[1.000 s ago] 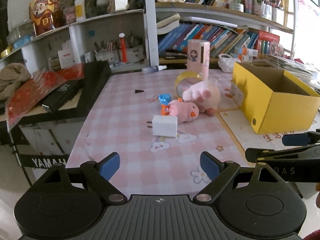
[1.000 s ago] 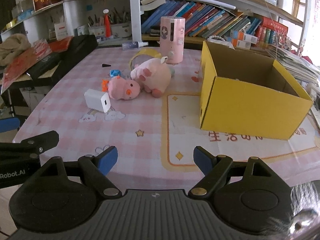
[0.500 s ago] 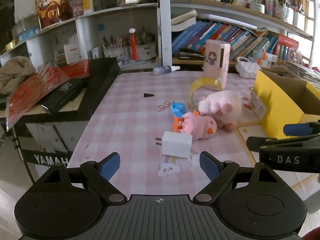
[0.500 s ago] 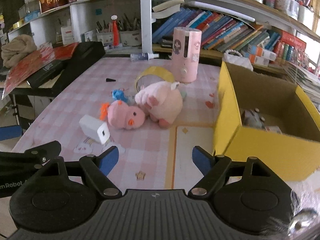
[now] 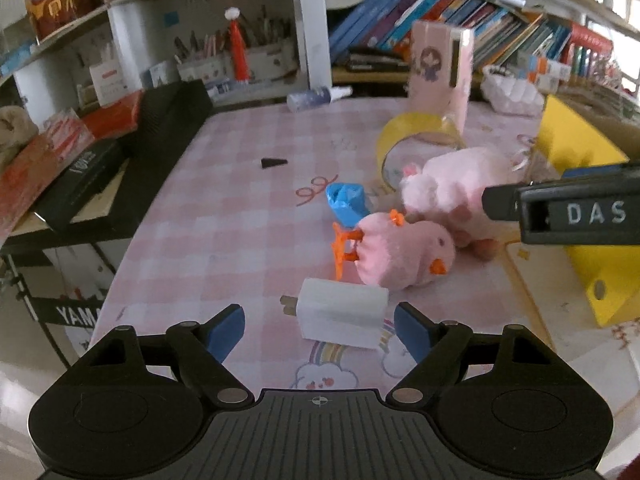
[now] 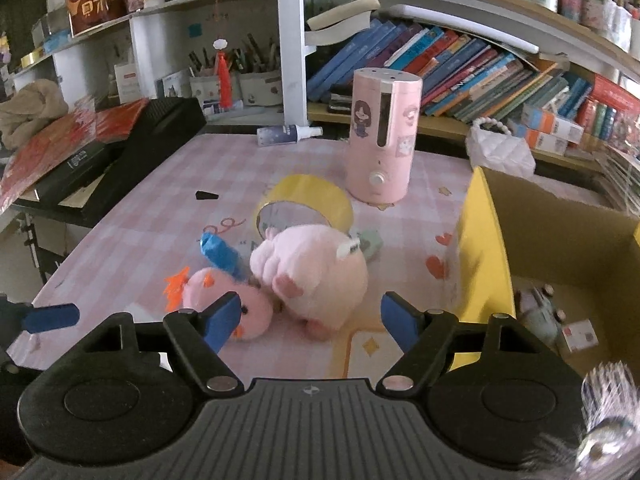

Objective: Organize objects
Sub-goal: 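Grasp the white charger with the left tool while the right tool grasps the pink pig, then carry the charger and pink pig toward the yellow box with both tools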

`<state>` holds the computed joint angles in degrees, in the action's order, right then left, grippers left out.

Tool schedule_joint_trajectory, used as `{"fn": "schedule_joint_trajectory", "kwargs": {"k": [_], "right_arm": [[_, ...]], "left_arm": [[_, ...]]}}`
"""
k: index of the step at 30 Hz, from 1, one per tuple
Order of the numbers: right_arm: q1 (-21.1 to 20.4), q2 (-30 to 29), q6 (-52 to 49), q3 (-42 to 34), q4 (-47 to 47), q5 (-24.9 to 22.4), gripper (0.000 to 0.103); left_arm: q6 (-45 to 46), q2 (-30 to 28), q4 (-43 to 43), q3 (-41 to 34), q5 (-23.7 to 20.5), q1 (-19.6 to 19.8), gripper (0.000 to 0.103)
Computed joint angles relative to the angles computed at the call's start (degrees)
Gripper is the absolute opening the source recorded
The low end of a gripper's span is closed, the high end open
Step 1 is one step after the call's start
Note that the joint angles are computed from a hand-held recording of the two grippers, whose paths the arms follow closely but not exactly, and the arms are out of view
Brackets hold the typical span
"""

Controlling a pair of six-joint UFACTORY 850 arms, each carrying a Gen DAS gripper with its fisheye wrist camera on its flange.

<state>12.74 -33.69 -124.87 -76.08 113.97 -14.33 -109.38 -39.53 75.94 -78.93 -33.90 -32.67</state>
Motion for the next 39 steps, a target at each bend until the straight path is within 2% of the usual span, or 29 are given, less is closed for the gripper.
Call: {"fn": "schedule_joint_trajectory", "kwargs": {"k": [4, 8, 14, 16, 18, 21, 24, 28, 33, 36, 39], "right_arm": [[0.4, -3.0, 5.5, -4.0, -7.0, 1.6, 0.082], [0.8, -6.2, 17.9, -8.3, -21.0, 3.1, 0.083], [1.6, -10.4, 29.8, -13.5, -33.7, 4.2, 0.084], [1.9, -11.4, 28.4, -14.4, -33.1, 4.5, 0.081], [1.7, -12.2, 28.2, -15.3, -33.9, 3.0, 0.073], [1.6, -11.9, 21.2, -14.9, -27.8, 2.5, 0.064], [1.0, -11.0, 23.5, -14.3, -28.4, 1.1, 0.062], [0.0, -8.1, 20.7, -11.5, -23.0, -1.4, 0.062], [-0.9, -4.8, 22.8, -8.0, -23.4, -2.9, 0.063], [-1.1, -2.5, 18.3, -4.8, -18.7, -1.9, 0.063], [-1.6, 0.0, 10.5, -1.3, -9.3, -1.6, 0.063]], "left_arm": [[3.2, -1.6, -2.8, -1.9, 1.4, 1.1, 0.080], [6.1, -2.8, -5.7, -3.2, 3.2, 1.9, 0.078], [7.3, -3.4, -6.5, -3.9, 5.2, 2.5, 0.066], [7.0, -3.4, -5.8, -3.8, 5.5, 2.5, 0.066], [6.9, -3.1, -5.9, -3.5, 5.9, 2.6, 0.066], [4.3, -2.0, -4.3, -2.3, 5.7, 2.5, 0.066], [-0.5, -0.1, -1.1, -0.4, 5.4, 2.2, 0.066], [-7.2, 2.7, 3.8, 2.4, 4.8, 1.8, 0.066], [-13.3, 5.4, 8.9, 5.2, 3.5, 0.8, 0.066], [-15.6, 6.8, 11.4, 6.8, 2.7, 0.3, 0.066], [-18.1, 8.2, 13.5, 8.4, 2.0, -0.3, 0.066]]}}
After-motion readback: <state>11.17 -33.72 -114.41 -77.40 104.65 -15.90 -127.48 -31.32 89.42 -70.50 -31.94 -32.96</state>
